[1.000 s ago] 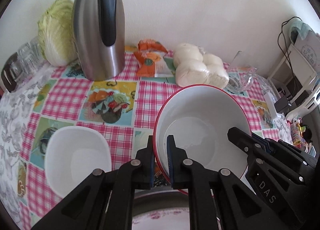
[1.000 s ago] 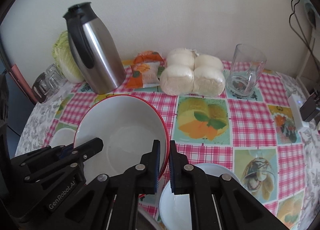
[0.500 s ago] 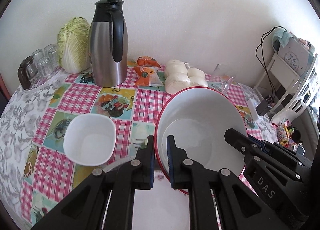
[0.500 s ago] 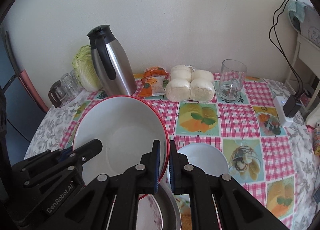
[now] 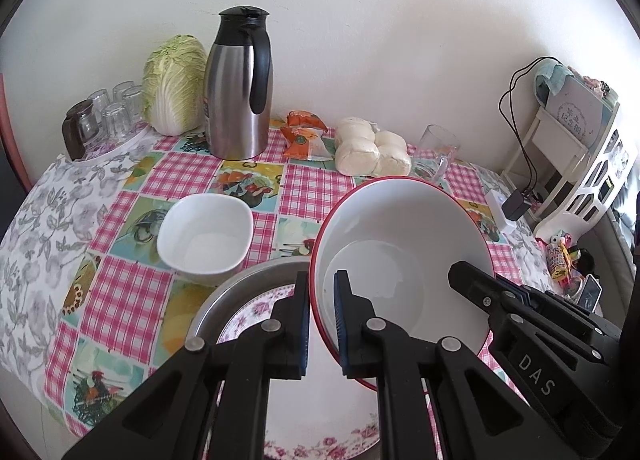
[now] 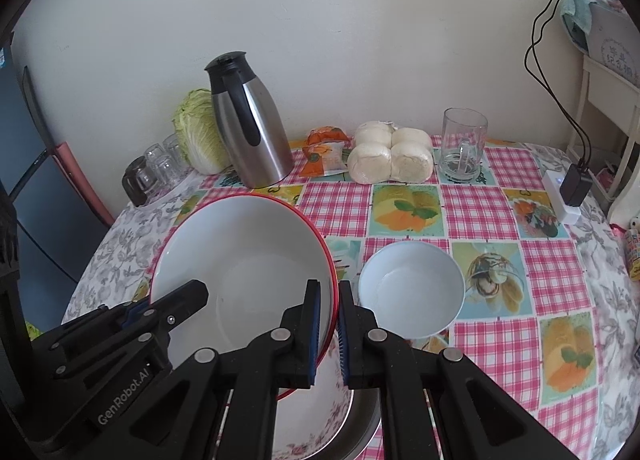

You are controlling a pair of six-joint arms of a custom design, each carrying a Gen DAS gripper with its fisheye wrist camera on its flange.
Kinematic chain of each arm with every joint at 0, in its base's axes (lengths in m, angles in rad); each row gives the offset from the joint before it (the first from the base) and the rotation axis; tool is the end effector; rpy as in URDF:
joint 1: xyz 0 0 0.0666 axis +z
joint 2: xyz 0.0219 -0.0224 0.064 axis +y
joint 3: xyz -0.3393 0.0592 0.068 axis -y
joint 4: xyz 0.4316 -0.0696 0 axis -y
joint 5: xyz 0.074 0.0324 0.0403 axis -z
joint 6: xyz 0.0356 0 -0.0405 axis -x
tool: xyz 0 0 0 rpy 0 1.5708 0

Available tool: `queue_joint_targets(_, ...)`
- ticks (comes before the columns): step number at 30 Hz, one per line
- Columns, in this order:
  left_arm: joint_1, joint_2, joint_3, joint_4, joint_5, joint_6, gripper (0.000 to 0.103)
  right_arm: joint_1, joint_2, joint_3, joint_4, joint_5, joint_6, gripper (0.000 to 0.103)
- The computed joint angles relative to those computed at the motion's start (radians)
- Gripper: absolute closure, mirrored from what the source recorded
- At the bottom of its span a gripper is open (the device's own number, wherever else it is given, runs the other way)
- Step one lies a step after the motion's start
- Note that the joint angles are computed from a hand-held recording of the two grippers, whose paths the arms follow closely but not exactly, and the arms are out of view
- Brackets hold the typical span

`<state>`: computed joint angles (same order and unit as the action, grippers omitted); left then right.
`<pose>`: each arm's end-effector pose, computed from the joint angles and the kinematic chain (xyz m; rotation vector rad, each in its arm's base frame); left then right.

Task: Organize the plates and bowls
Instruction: 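Lift the red-rimmed bowl with both grippers over the floral plate, then lower the red-rimmed bowl with both grippers onto the floral plate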

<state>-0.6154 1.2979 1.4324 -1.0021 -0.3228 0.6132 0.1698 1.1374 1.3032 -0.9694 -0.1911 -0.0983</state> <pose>0.4090 -0.2758 0.4512 -0.1397 2.3835 -0.1868 0.4348 0.0810 0.4597 -0.1773 2.3778 0.3548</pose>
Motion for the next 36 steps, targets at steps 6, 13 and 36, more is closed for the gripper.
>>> queue_joint_targets(6, -0.003, -0.074, -0.072, 0.017, -0.013, 0.046, 0.092, 0.030, -0.043, -0.038, -0.007, 0.011, -0.010, 0.094)
queue_joint_targets(13, 0.008, -0.132, -0.145, 0.021, -0.010, 0.083, 0.092, 0.077, -0.068, -0.084, -0.006, 0.029, -0.035, 0.094)
queue_joint_targets(36, 0.066, -0.118, -0.206, 0.013, 0.095, 0.090, 0.092, 0.092, -0.083, -0.239, 0.091, -0.037, -0.194, 0.094)
